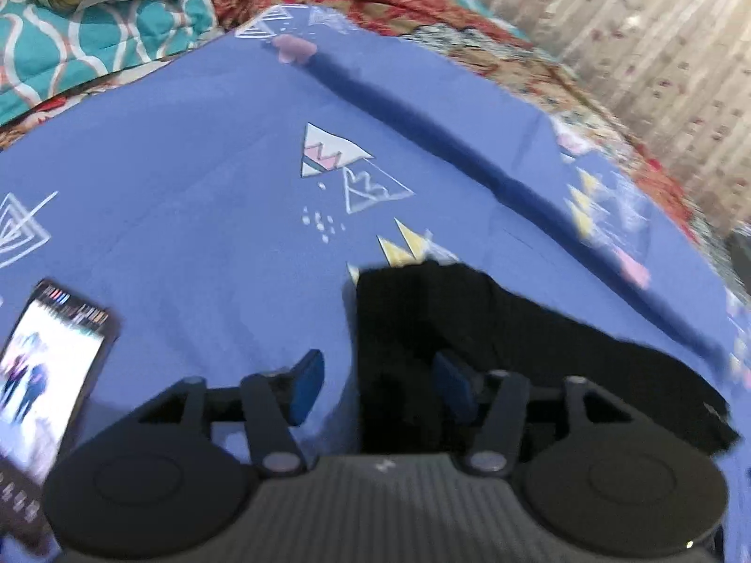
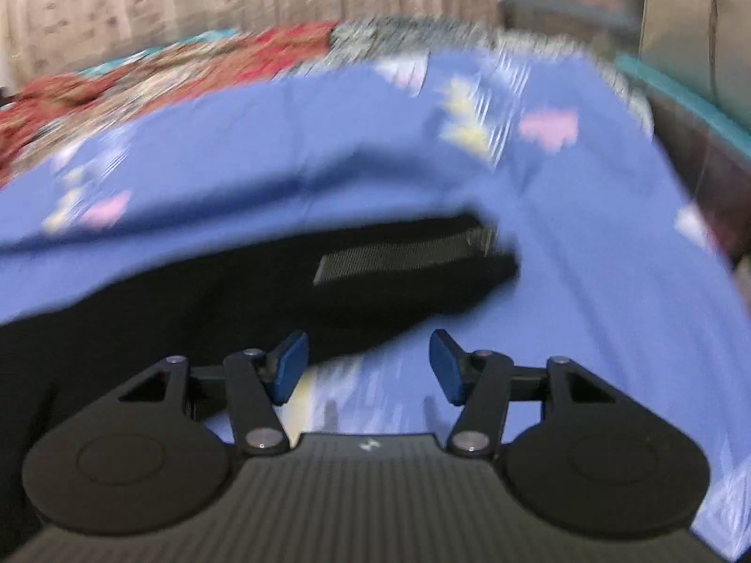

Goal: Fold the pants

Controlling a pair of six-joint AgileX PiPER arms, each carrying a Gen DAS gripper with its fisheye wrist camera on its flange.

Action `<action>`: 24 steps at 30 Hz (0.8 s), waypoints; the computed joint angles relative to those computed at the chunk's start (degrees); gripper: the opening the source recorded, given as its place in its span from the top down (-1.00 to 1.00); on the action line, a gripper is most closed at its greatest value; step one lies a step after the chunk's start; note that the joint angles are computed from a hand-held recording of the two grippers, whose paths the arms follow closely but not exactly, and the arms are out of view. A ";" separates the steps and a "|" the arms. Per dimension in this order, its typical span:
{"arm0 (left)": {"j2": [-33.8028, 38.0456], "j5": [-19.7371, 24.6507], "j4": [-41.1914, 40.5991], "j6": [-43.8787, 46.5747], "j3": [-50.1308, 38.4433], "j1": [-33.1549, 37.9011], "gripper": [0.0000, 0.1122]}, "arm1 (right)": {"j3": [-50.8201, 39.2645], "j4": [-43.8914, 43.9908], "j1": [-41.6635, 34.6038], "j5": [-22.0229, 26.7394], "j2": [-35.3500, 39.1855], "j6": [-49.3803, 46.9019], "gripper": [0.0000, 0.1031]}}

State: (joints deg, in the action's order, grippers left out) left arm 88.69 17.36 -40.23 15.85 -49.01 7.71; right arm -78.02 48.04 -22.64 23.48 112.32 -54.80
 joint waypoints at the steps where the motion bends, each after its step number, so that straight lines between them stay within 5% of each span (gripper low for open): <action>1: -2.99 1.85 -3.69 4.96 2.69 1.46 -0.28 | 4.14 3.77 -2.75 3.13 -2.10 -5.08 -0.16; 2: -6.17 3.46 -5.83 8.40 5.58 3.01 -0.48 | 6.91 5.61 -5.71 5.80 -3.36 -8.62 -0.17; 5: -13.76 9.18 -9.31 13.41 12.26 7.92 -0.61 | 16.20 11.68 -14.14 10.57 -7.59 -16.75 -0.22; 10: -18.17 21.19 -21.17 23.86 20.38 16.81 -0.72 | 19.07 9.05 -22.37 21.34 -7.64 -12.45 -0.21; 12: -18.18 23.72 -25.87 27.61 22.84 17.70 -0.75 | 22.18 10.82 -23.64 24.46 -9.08 -14.68 0.04; 13: -17.11 24.58 -29.20 29.43 23.83 17.35 -0.78 | 23.94 11.40 -23.14 23.65 -10.17 -15.35 0.56; 14: -15.35 25.43 -32.19 31.03 24.27 16.92 -0.74 | 25.98 10.85 -21.73 20.55 -12.04 -14.91 0.65; 15: -12.95 25.85 -35.54 32.50 24.50 15.81 -0.65 | 26.56 10.91 -21.22 19.08 -13.22 -14.83 0.66; 17: -8.82 24.05 -38.72 31.90 23.64 11.91 0.42 | 29.34 16.60 -22.06 17.85 -17.22 -19.29 0.69; 18: -7.35 23.07 -38.94 30.38 23.05 10.21 0.59 | 29.71 19.77 -23.86 19.15 -18.86 -22.05 0.69; 20: -7.91 22.31 -40.59 29.38 23.72 9.05 0.89 | 31.36 29.01 -29.03 23.54 -23.43 -27.69 0.71; 24: -18.73 24.96 -34.94 27.60 27.39 12.34 0.88 | 34.65 43.81 -42.72 32.31 -27.59 -33.74 0.83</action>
State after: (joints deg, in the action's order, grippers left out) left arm 69.96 42.32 -75.17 43.45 -21.62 20.05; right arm -43.37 91.85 -65.35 55.79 84.72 -88.54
